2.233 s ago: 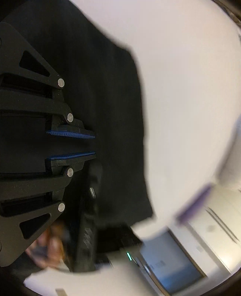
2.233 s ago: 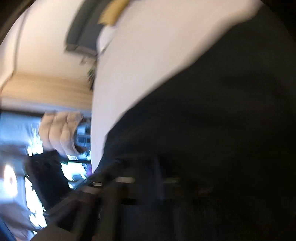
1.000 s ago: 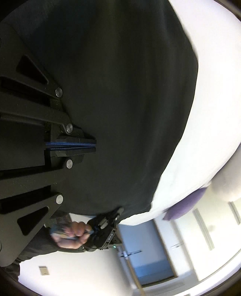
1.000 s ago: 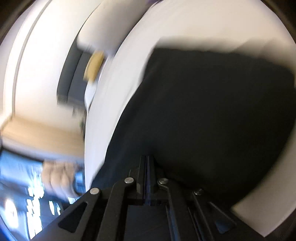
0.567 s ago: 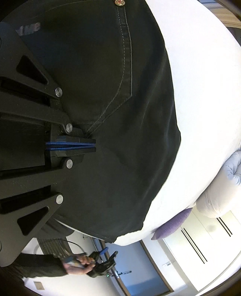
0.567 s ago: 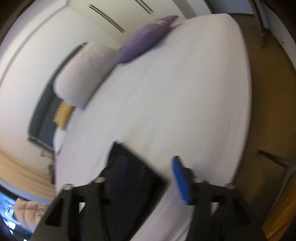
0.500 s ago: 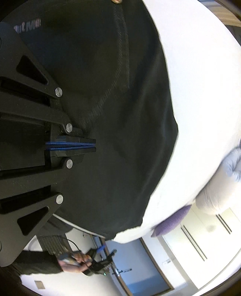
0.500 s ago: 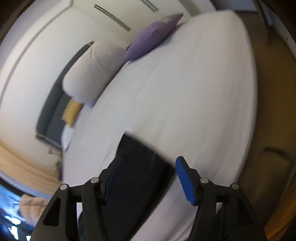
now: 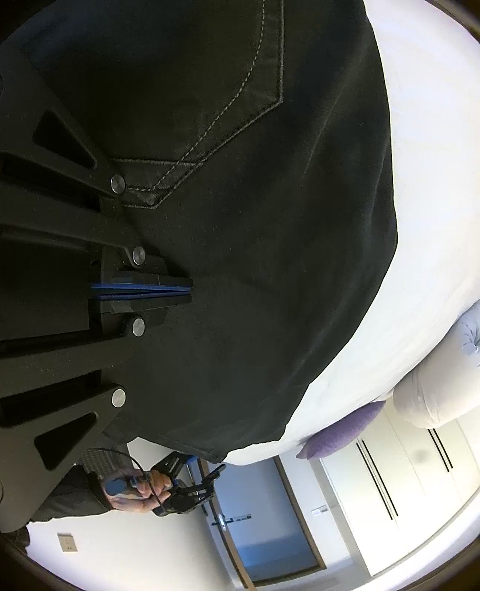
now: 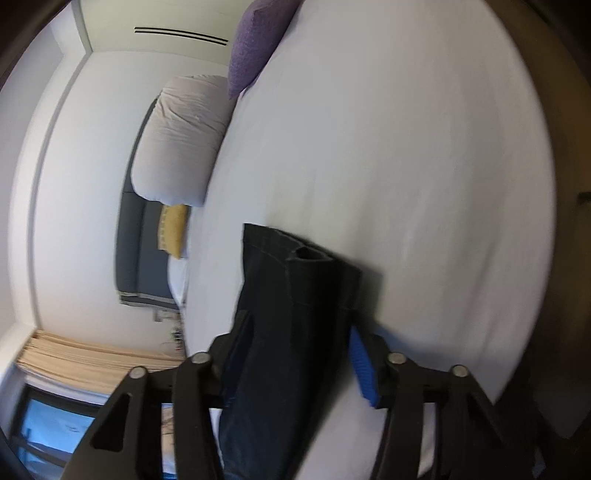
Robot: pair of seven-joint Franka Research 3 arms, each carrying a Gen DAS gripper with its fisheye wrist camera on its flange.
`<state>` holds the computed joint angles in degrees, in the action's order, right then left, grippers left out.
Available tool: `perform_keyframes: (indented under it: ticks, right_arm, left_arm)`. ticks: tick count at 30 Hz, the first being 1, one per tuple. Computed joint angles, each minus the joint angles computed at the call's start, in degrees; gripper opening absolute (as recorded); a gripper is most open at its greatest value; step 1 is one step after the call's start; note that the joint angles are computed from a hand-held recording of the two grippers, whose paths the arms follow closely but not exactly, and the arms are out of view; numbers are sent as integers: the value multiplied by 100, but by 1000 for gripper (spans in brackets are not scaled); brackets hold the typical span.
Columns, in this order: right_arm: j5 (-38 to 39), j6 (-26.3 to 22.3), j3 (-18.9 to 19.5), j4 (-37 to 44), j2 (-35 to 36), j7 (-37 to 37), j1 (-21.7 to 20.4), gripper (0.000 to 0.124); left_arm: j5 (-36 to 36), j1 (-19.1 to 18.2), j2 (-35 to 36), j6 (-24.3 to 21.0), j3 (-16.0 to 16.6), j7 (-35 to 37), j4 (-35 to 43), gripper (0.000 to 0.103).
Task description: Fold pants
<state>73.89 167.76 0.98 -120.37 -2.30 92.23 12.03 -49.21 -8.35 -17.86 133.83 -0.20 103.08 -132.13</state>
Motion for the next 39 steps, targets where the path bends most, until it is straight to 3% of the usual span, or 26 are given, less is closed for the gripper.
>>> perform_keyframes:
  ticks: [4,7,10,16,24,28,30,34,39]
  right_arm:
    - [928,-70,-15,250,252,-744,-49,40]
    - [1615,-161,-16,396,402,-1212,-160,14]
    - [1897,-332,-4,463,487,-1386,-259,12]
    - [1741,-66,81,440,441,-1413,-207,11]
    - [-1992,192,81,471,536,1201,-69,10]
    - [-4358,-179,-28,673,579,2513,16,9]
    - [-5726,-683,-67,1020,667,2991,122,9]
    - [-7914,-2088,121,1993,941,2685,562,9]
    - [-9275,-3337,385,2749,1446,1774,1306,9]
  left_arm:
    - [-84,13,-75,-9,57,149,-120,1]
    - [-30,18,-100,19,38,163,-151,1]
    - [-22,-10,-99,80,16,164,-174,1]
    - [-49,-71,-65,138,-12,115,-153,1]
    - [-111,-126,18,236,-50,86,-106,1]
    - [-143,-123,11,244,-39,117,-119,1]
    - [-190,-125,12,249,-27,153,-132,1]
    - [-243,-112,-4,247,-17,186,-148,1]
    - [-166,-106,-60,328,-64,138,-184,1]
